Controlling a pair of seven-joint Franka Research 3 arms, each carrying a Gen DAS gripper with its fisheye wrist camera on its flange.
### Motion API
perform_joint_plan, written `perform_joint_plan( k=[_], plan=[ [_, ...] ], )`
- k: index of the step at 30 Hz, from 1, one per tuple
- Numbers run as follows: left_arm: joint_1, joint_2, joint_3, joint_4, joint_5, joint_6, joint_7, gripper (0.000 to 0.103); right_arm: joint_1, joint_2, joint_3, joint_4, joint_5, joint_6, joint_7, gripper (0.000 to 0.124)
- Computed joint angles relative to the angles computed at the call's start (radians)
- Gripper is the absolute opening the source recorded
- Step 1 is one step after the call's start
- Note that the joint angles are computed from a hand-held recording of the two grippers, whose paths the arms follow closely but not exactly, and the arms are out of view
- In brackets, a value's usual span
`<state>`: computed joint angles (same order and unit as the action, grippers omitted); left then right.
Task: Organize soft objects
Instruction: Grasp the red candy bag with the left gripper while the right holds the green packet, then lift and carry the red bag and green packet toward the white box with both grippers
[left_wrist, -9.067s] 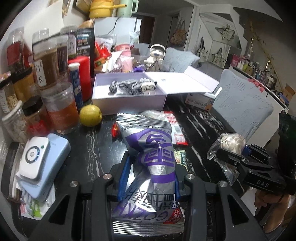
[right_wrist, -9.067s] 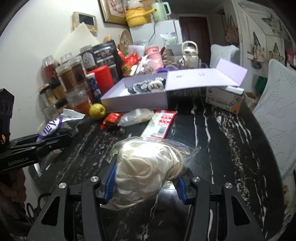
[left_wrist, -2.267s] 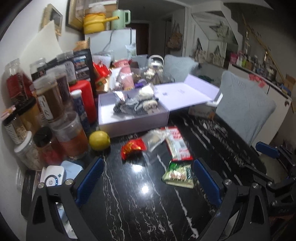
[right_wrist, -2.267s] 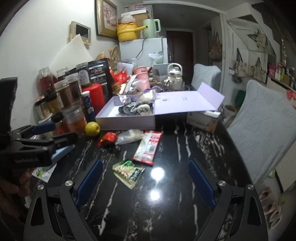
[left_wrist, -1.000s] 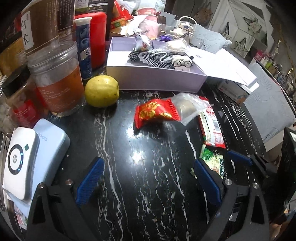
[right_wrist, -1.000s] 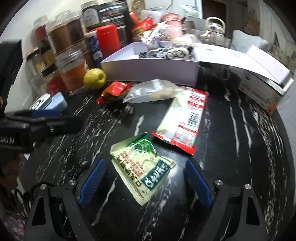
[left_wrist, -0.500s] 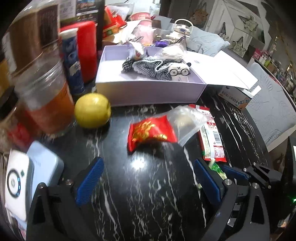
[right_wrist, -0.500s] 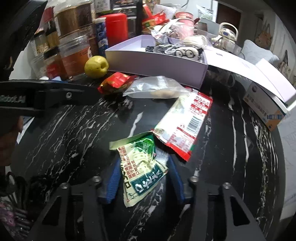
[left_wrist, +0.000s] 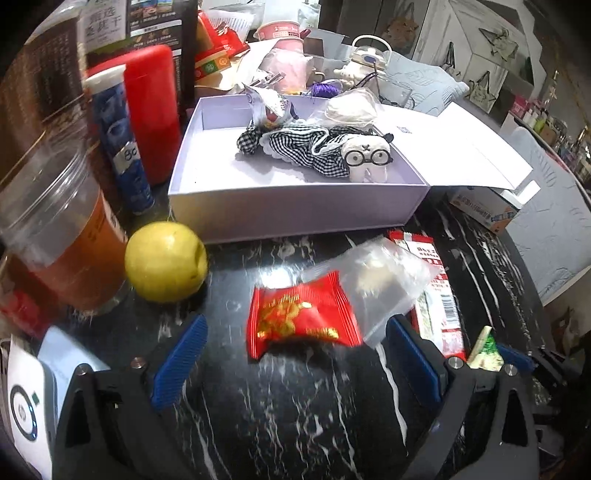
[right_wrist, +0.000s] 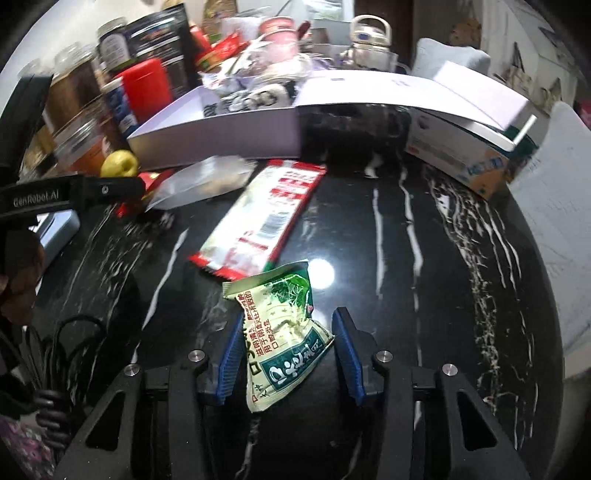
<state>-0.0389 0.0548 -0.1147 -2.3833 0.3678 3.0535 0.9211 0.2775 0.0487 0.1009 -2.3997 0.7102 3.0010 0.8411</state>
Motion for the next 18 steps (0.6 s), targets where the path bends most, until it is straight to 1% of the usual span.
perform_joint_plan(
  k=[3,4,5,6,7,9,10,11,12,13,14,15,16,17,18],
  plan=[
    [0.008,0.023,-0.008,0.019,-0.045,-0.006,0.027,0.099,0.0,0.009,-0.004,0.006,-0.028,0.009,0.023,0.047],
    [0.005,0.028,-0.003,0.024,-0.04,-0.012,0.016,0.099,0.0,0.011,-0.005,0.007,-0.037,0.011,0.029,0.047],
    [-0.004,0.036,0.008,0.037,-0.017,-0.035,-0.015,0.098,0.0,0.014,-0.004,0.009,-0.045,0.014,0.035,0.047],
    [-0.002,0.043,0.006,0.043,-0.021,-0.042,-0.016,0.094,-0.002,0.016,-0.003,0.011,-0.048,0.015,0.037,0.047],
    [0.016,0.05,-0.016,0.04,-0.083,-0.032,0.033,0.091,-0.003,0.018,-0.001,0.013,-0.047,0.016,0.037,0.048],
    [0.036,0.06,-0.042,0.041,-0.163,-0.018,0.093,0.081,-0.008,0.022,0.003,0.02,-0.037,0.012,0.031,0.048],
    [0.043,0.067,-0.051,0.044,-0.194,-0.016,0.115,0.08,-0.01,0.023,0.006,0.022,-0.027,0.012,0.021,0.048],
    [0.056,0.078,-0.067,0.05,-0.239,-0.013,0.153,0.076,-0.012,0.024,0.008,0.022,-0.022,0.016,0.013,0.048],
    [0.058,0.084,-0.071,0.054,-0.264,-0.013,0.173,0.069,-0.012,0.022,0.008,0.018,-0.023,0.02,0.01,0.048],
    [0.032,0.086,-0.04,0.055,-0.218,-0.005,0.136,0.066,-0.012,0.021,0.008,0.015,-0.026,0.026,0.008,0.048],
    [0.02,0.089,-0.025,0.06,-0.18,-0.005,0.113,0.059,-0.008,0.02,0.004,0.007,-0.046,0.037,0.022,0.048],
    [0.034,0.091,-0.045,0.058,-0.211,0.001,0.145,0.053,-0.004,0.018,-0.002,-0.002,-0.077,0.05,0.047,0.048],
    [0.046,0.087,-0.06,0.046,-0.233,0.023,0.167,0.052,-0.001,0.018,-0.007,-0.007,-0.102,0.06,0.069,0.048],
    [0.07,0.08,-0.093,0.033,-0.275,0.043,0.211,0.051,0.001,0.018,-0.011,-0.013,-0.126,0.071,0.092,0.048],
    [0.066,0.072,-0.094,0.025,-0.288,0.053,0.233,0.051,0.001,0.017,-0.013,-0.018,-0.144,0.08,0.109,0.048]
  ],
)
